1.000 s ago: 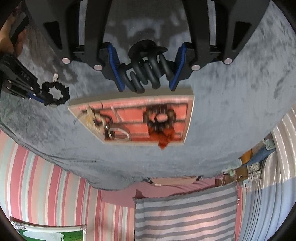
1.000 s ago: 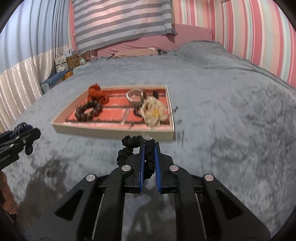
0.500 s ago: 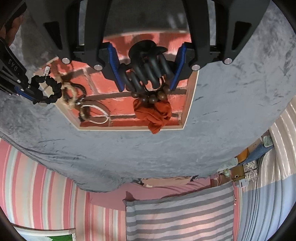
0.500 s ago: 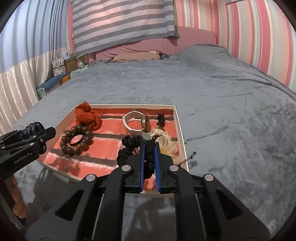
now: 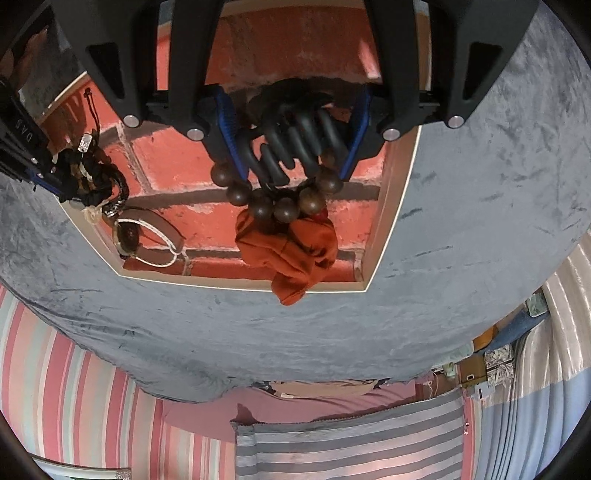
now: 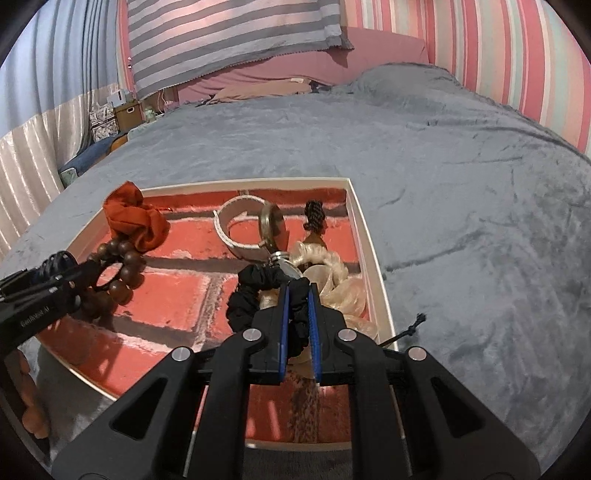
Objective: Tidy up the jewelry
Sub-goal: 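Carry the claw clip and black scrunchie into the tray and open both tools, then lift both open tools away from the tray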
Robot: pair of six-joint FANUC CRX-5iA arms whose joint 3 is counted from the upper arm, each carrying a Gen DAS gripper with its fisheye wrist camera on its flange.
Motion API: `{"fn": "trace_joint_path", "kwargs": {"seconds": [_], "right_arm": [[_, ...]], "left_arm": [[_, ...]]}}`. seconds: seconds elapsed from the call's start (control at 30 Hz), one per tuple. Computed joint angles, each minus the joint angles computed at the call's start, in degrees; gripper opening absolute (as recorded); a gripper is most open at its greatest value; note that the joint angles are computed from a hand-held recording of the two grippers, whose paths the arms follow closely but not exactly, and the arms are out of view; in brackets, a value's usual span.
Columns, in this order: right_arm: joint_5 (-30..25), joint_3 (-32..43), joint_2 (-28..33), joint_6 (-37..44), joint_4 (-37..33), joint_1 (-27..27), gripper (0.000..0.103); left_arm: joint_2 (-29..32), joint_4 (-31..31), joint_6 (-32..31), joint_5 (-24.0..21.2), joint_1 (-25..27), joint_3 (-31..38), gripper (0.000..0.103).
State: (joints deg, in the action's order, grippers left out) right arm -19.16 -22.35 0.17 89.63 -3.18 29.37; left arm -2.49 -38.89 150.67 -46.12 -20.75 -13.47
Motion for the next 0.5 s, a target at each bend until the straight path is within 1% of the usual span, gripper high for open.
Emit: {"fn": "trace_joint_path", "kwargs": {"seconds": [0.1, 0.23, 0.27, 0.3, 0.33, 0.43, 0.5], "right_arm": [[-0.2, 0.4, 0.4, 1.3, -0.9, 0.0, 0.012], [-0.7, 0.5, 0.9, -0.1, 1.2, 0.5, 0.014], [-0.7, 0.4, 1.0, -0.4, 1.7, 0.6, 0.016], [-0.7, 0.4, 1.0, -0.4, 1.9, 0.7, 0.019], [-0.9, 0.6, 1.1, 0.2, 1.5, 0.8, 0.021], [-1.0, 0.7, 0.4, 2.4, -0.2, 0.7, 0.035], [-0.1, -0.3, -0.8, 2.2, 0.0, 0.6, 0.05]], "left_arm": [[0.3, -0.5, 0.2, -0.1, 0.0, 0.1, 0.05], [0.6, -0.2, -0.1, -0.5, 0.0, 0.4, 0.051], [0.5, 0.1, -0.4, -0.2, 0.2, 0.2, 0.053], [0.5, 0.4, -0.7, -0.2, 0.3, 0.3, 0.06], [0.6, -0.2, -0.2, -0.9, 0.0, 0.5, 0.062], [-0.2, -1.5, 0.9, -1.4, -0.9, 0.3, 0.066], [-0.9, -2.9, 2.3, -2.3, -2.2, 0.3, 0.074]]}}
